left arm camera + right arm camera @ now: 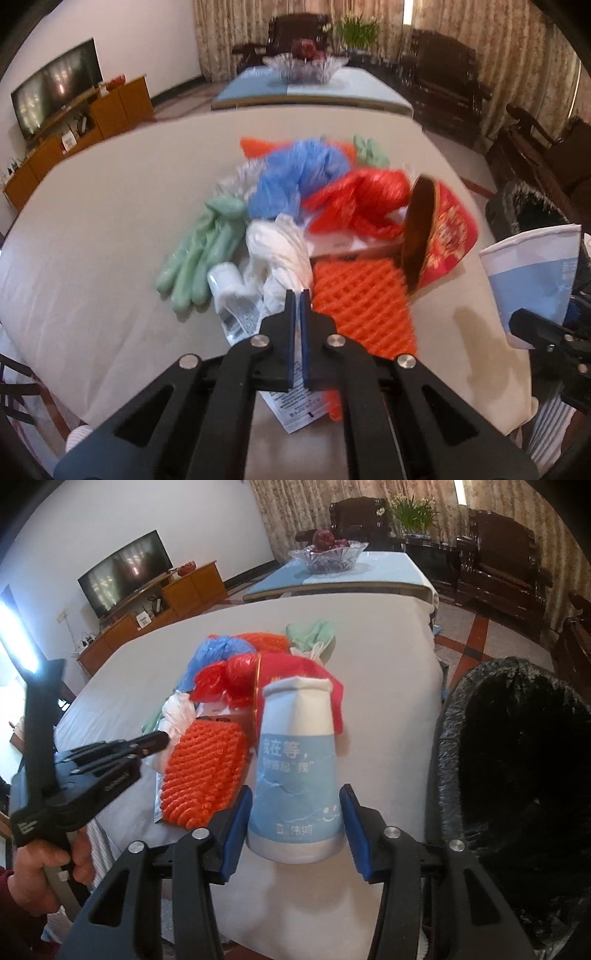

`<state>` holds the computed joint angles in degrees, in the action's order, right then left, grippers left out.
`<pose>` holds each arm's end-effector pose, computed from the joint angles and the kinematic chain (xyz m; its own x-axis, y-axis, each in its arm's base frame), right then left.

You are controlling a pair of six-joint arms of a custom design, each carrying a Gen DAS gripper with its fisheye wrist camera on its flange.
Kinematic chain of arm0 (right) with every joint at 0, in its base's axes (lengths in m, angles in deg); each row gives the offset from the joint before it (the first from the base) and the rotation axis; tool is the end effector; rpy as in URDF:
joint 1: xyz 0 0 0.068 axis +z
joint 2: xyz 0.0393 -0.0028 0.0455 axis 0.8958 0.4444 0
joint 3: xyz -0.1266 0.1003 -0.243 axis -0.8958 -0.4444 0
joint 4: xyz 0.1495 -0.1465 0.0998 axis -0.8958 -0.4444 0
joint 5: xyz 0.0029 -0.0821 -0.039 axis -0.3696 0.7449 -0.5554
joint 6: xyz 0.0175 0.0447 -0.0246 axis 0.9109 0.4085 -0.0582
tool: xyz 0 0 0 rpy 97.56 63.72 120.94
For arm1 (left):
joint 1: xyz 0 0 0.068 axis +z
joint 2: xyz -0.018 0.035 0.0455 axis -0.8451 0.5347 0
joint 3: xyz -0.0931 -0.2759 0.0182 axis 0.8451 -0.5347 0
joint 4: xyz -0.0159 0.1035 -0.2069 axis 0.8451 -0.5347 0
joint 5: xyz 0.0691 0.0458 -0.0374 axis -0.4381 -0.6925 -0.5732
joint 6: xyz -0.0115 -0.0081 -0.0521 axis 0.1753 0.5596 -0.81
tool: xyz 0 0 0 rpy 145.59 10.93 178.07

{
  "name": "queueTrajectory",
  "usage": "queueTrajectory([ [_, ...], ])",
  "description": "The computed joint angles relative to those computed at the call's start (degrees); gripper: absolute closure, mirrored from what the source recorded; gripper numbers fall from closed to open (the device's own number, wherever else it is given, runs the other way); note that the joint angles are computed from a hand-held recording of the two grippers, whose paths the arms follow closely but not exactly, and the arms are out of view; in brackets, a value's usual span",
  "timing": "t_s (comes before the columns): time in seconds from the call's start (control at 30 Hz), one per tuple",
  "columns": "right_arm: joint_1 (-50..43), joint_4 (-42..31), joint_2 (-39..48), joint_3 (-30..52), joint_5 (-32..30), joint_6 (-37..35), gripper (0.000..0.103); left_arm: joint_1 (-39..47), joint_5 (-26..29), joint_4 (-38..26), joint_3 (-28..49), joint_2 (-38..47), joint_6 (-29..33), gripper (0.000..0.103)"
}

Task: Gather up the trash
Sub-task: 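Carry the cup to the bin with the right tool while the left tool carries the white bag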

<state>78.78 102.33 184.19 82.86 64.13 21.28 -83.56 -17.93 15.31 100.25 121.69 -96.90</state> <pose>0.2895 0.0922 0.0438 -0.7150 -0.3415 -0.6101 -0.5641 0.7973 0.2147 0.2166 -0.0874 0.0305 -0.7418 -0.2511 -0.6218 -0.3301 0.9438 0.0128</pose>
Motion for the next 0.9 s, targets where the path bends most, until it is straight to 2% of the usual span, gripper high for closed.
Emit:
queueTrajectory([
  [0.27,-2.4,-0.5,-5.8,-1.9,-1.7,0.4,0.055,-4.8,-4.8,-9.7,-0.4,-13.5,-2.5,0.101],
  [0.43,-5.1,-1.0,-10.0,-3.1,-2.7,0.1,0.055,-8.3,-6.5,-15.6,2.4,-18.9,-2.6,0.101],
  [0.6,-8.4,-2.6,-13.6,-3.8,-3.0,-0.1,0.055,-11.0,-6.4,-18.8,6.8,-19.7,-1.6,0.101],
  [0.9,-17.5,-5.6,-16.1,-2.2,-4.2,-2.4,0.055,-13.1,-4.1,-21.6,18.3,-14.0,2.5,0.101],
])
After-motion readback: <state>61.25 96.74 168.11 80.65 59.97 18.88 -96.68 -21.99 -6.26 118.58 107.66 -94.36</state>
